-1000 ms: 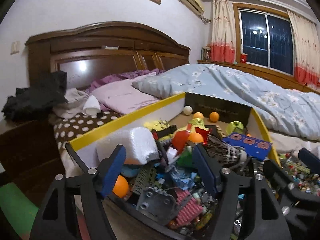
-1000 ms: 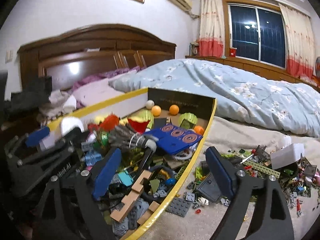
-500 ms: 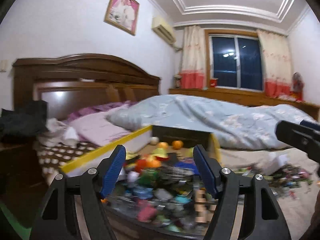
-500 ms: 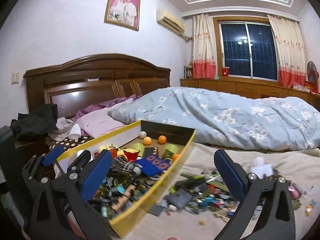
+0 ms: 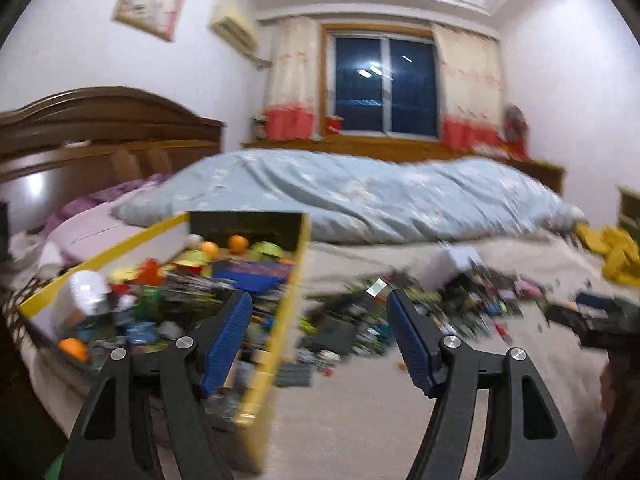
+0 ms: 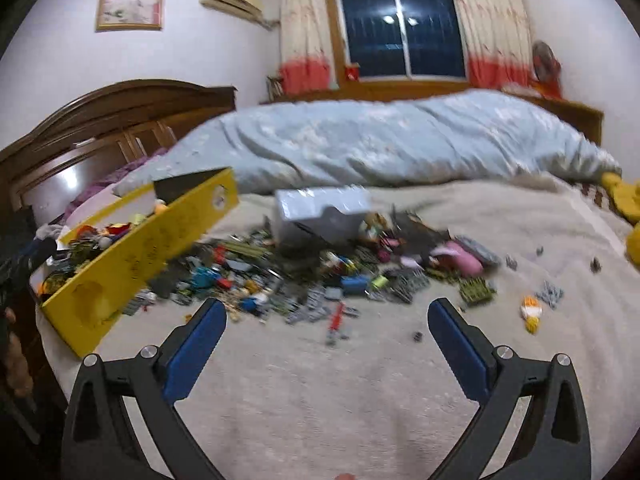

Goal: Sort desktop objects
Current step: 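Move both open tools back to the brick pile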

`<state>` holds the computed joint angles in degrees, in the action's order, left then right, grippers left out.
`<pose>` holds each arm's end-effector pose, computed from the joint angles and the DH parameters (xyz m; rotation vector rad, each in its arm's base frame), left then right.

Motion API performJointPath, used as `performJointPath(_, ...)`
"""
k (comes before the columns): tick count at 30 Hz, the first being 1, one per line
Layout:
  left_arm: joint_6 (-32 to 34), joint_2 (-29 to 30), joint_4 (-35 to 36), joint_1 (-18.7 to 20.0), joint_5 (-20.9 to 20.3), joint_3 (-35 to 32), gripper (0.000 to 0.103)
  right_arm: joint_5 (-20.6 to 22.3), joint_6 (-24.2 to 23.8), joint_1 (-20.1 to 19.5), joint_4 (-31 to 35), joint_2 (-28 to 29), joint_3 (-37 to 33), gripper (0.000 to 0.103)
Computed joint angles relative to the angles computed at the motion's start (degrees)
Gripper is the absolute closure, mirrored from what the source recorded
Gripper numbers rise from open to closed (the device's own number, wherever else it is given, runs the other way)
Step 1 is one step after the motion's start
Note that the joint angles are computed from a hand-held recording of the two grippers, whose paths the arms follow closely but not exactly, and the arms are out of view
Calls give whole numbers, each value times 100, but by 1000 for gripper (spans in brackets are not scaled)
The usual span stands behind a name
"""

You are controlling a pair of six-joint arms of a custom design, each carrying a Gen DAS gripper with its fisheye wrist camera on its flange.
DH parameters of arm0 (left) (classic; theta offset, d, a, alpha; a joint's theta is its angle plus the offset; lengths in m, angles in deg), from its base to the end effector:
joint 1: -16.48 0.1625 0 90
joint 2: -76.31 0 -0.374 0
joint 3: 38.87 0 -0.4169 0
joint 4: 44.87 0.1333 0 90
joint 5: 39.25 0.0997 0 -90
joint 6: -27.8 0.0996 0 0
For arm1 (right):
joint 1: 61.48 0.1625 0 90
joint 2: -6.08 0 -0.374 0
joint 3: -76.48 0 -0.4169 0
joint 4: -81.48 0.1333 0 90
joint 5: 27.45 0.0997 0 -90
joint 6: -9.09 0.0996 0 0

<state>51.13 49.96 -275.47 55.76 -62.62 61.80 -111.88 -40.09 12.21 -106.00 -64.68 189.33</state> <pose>-0.2634 -0.5058 0.0025 0.4731 1.9259 -1.4396 -0.0231 -0.5880 0.2619 0.7540 -2.3347 1.1473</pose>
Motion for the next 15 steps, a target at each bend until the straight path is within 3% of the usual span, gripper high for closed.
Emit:
performJointPath(2, -427, 29, 734, 74, -160, 20, 32, -187, 85, 20, 160, 54, -108, 8)
performJointPath(4, -717, 190, 1360, 190, -240, -168, 32, -312, 99, 27, 273, 109, -173, 23)
performJointPath(6, -985, 408, 1995, 277, -212, -427, 33, -593, 8, 85, 219, 242, -223, 54)
performJointPath(9, -1246, 652, 2731, 414, -290, -782, 40, -1063, -166, 130, 232, 401, -290, 72)
performJointPath(15, -2277, 483, 4921, 753, -941, -1132, 51, -1130, -611, 99, 397, 466, -249, 73)
